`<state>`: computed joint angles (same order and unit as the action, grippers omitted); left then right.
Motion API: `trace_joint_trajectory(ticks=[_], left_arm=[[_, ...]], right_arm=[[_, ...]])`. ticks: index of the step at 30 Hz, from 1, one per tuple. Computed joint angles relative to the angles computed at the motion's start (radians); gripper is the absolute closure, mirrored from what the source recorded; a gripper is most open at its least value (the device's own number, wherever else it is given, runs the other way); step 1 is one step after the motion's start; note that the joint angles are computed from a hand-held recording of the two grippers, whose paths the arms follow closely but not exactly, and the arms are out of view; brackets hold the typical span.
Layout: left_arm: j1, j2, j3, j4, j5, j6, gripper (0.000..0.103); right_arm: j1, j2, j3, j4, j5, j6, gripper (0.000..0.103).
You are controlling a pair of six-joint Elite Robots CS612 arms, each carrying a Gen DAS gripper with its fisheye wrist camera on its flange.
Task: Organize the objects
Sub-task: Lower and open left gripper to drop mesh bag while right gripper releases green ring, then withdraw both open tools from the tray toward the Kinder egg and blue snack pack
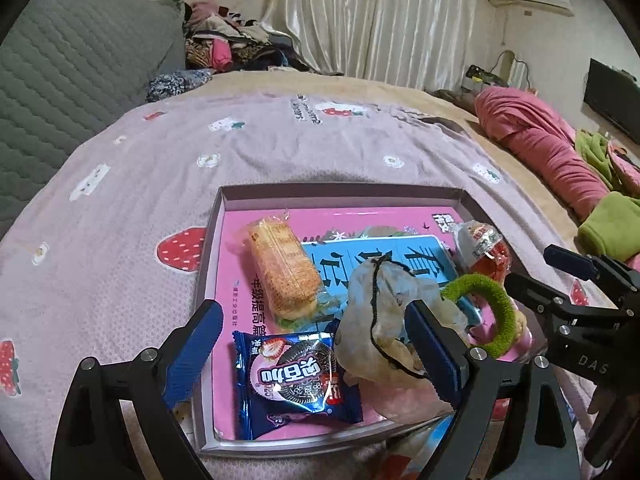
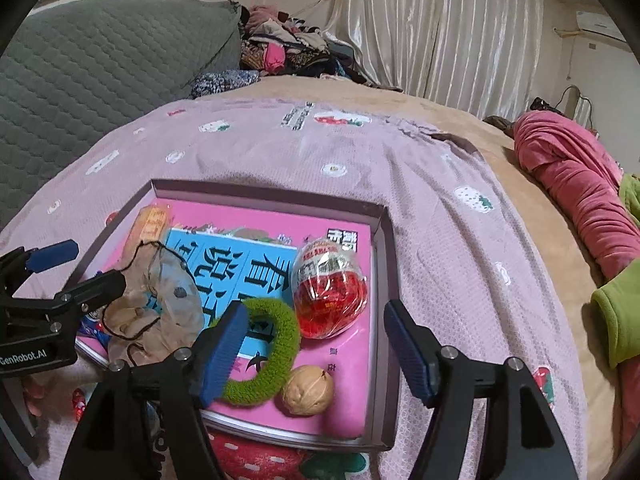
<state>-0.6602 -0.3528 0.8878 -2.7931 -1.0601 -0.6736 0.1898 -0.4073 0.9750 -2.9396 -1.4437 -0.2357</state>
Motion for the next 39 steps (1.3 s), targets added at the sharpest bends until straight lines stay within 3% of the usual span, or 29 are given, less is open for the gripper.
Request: trace_joint_trajectory(ticks=[5, 7, 25, 39], left_arm=[[-0.006, -0.018, 0.026, -0.026, 0.015, -0.003, 0.009], [-0.009, -0.025, 0.038, -0.04, 0.023, -0.005, 0.0], [-0.034, -0.077, 0.095, -0.003, 0.072, -0.024, 0.0], [-0.071, -0.177, 0.216, -0.008, 0.142, -0.053, 0.0]], right_arm=[[-0.002, -0.017, 0.024, -0.038, 0.011, 0.019, 0.022], [-0.004, -0.025, 0.034, -0.046, 0.019, 0.021, 0.022], [-0.023, -0.09, 0.121, -0.062, 0.073, 0.073, 0.02], [-0.027, -0.212, 0.285, -0.136, 0.079, 0.046, 0.016]])
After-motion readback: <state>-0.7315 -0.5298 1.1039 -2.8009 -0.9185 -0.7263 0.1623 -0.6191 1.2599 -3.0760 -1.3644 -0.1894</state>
